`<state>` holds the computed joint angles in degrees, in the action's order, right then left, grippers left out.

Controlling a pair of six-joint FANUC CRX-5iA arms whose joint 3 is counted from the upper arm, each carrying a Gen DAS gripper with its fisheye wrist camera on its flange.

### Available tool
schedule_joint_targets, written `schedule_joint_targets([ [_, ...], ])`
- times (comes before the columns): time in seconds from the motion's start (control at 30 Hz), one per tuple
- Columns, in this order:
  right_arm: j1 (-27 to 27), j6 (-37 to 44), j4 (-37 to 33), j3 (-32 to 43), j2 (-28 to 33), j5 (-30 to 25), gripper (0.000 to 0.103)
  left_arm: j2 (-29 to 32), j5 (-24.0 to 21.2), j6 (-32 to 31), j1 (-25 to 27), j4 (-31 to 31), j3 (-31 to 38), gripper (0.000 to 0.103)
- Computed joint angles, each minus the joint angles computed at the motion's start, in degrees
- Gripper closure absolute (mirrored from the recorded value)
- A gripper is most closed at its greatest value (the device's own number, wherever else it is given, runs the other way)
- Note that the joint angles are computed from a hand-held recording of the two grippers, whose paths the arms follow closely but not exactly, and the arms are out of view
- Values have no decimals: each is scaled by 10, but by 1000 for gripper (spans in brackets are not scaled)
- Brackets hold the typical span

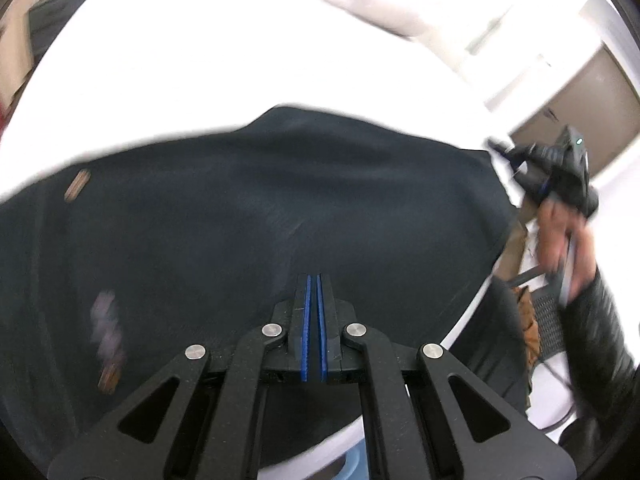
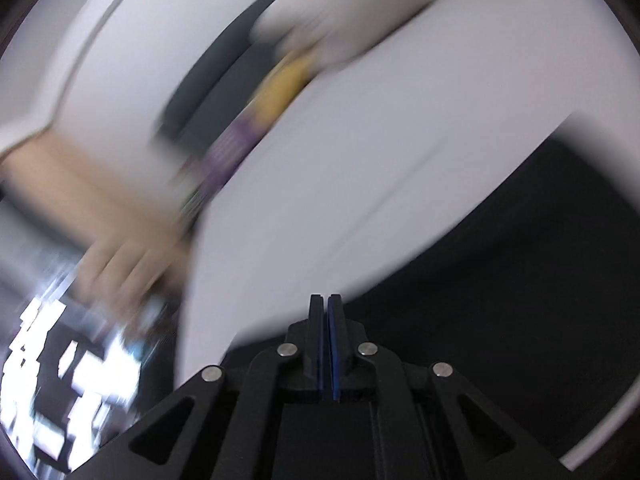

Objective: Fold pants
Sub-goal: 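Grasp the jeans again with the right tool near the left tool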

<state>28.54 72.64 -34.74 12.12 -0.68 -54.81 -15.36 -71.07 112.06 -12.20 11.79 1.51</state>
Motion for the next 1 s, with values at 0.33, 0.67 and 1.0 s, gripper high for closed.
schedule_joint_targets([
  [0.33,22,-6,-58,2,60,-43,103,128,48,-111,57,92,11,101],
  [0.67,-20,-270,269,-93,-13,37,98,9,55,-93,152,62,-82,101],
  [1.0,69,40,-150,-69,-36,-32,98,-76,66,15,38,-2,-103,101],
])
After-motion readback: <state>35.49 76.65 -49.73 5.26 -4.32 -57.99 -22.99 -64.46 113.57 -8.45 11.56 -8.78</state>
